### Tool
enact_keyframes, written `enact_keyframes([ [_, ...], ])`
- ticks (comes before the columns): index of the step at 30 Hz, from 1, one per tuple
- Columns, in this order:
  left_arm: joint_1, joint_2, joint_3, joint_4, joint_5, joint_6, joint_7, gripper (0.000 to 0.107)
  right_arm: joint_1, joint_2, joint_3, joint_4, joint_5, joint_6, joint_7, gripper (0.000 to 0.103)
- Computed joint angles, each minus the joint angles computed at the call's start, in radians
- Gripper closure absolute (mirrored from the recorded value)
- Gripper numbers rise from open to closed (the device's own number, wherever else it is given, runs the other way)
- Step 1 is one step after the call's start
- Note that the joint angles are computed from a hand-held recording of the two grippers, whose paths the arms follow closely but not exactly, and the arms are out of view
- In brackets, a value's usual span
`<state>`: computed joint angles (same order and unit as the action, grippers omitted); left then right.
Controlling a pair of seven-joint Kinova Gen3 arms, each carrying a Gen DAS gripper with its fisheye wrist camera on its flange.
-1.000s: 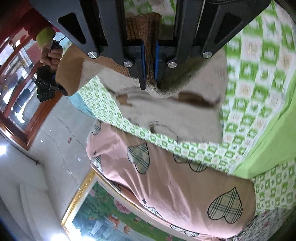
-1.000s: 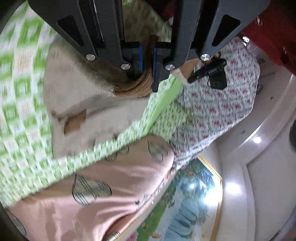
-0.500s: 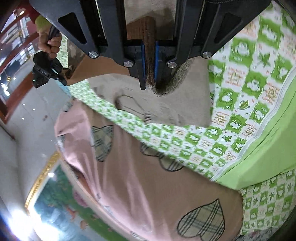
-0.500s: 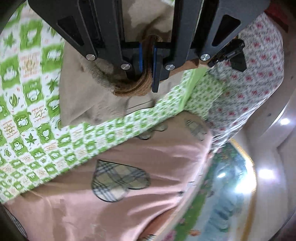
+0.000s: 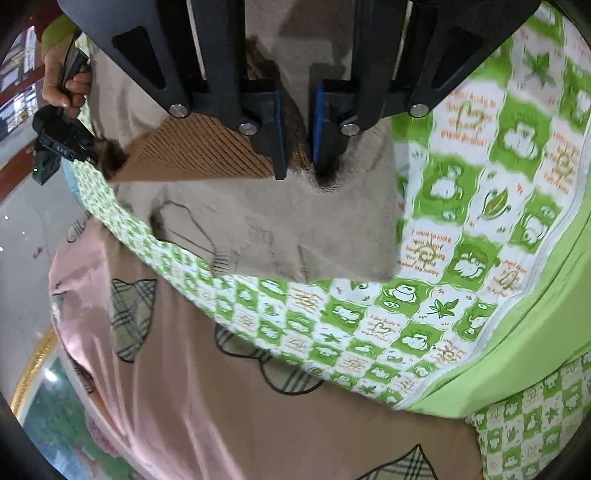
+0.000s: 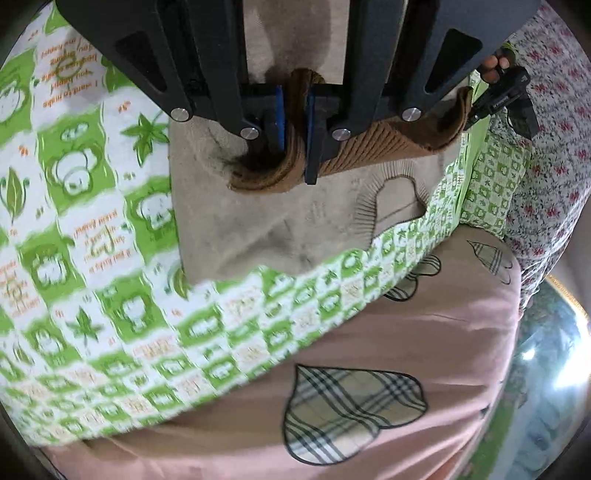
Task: Fold small clothes
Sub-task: 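Lay the hem over the collar and open both grippers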
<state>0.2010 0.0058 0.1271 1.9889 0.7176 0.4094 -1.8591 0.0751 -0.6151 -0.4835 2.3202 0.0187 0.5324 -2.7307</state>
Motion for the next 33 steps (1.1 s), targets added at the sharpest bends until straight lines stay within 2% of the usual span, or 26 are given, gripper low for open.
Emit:
enact_keyframes([
  [3, 0.042, -0.078, -0.021, 0.051, 0.034, 0.015, -0.047, 0.081, 0.058, -0.125, -0.087, -0.02, 0.007, 0.068, -0.047, 0.066],
  [6, 0.169, -0.118, -0.064, 0.068, -0.005, 0.05, -0.046, 0.076, 0.028, -0.192, -0.156, -0.045, 0.03, 0.097, -0.096, 0.063],
  [9, 0.307, -0.068, -0.085, 0.026, -0.073, 0.075, -0.021, 0.076, -0.05, -0.101, -0.205, -0.052, -0.015, 0.028, -0.018, 0.063],
  [11, 0.356, -0.01, -0.077, -0.026, -0.153, 0.087, 0.024, 0.076, -0.085, -0.009, -0.22, -0.064, -0.042, -0.012, 0.063, 0.063],
  [12, 0.36, 0.011, -0.069, -0.046, -0.19, 0.091, 0.053, 0.076, -0.097, 0.037, -0.225, -0.073, -0.042, -0.025, 0.104, 0.063],
  [14, 0.315, 0.065, -0.031, -0.098, -0.271, 0.107, 0.113, 0.076, -0.144, 0.128, -0.192, -0.104, -0.02, -0.005, 0.169, 0.063],
  [15, 0.301, 0.088, -0.029, -0.124, -0.299, 0.124, 0.146, 0.082, -0.165, 0.175, -0.164, -0.121, 0.002, 0.016, 0.181, 0.063],
  [16, 0.295, 0.11, -0.045, -0.153, -0.32, 0.138, 0.164, 0.086, -0.169, 0.207, -0.147, -0.139, 0.027, 0.048, 0.177, 0.063],
  [18, 0.333, 0.135, -0.12, -0.195, -0.391, 0.134, 0.229, 0.087, -0.166, 0.255, -0.118, -0.163, 0.096, 0.098, 0.136, 0.063],
  [20, 0.384, 0.171, -0.213, -0.242, -0.472, 0.142, 0.309, 0.088, -0.093, 0.278, -0.152, -0.184, 0.168, 0.155, 0.07, 0.065],
  [22, 0.408, 0.198, -0.275, -0.27, -0.545, 0.121, 0.39, 0.089, -0.014, 0.255, -0.154, -0.163, 0.204, 0.148, -0.012, 0.065],
  [23, 0.403, 0.209, -0.285, -0.278, -0.563, 0.117, 0.422, 0.093, 0.013, 0.235, -0.163, -0.145, 0.216, 0.128, -0.052, 0.065],
  [25, 0.354, 0.222, -0.265, -0.288, -0.556, 0.115, 0.442, 0.094, 0.087, 0.189, -0.203, -0.124, 0.25, 0.121, -0.134, 0.066],
  [27, 0.298, 0.213, -0.225, -0.268, -0.521, 0.089, 0.431, 0.094, 0.119, 0.145, -0.237, -0.111, 0.279, 0.137, -0.215, 0.065],
  [31, 0.299, 0.156, -0.207, -0.194, -0.574, 0.03, 0.503, 0.094, 0.015, 0.078, -0.209, -0.113, 0.289, 0.201, -0.314, 0.064],
  [33, 0.331, 0.074, -0.222, -0.13, -0.624, 0.031, 0.583, 0.086, -0.006, 0.033, -0.229, -0.127, 0.259, 0.224, -0.324, 0.064],
])
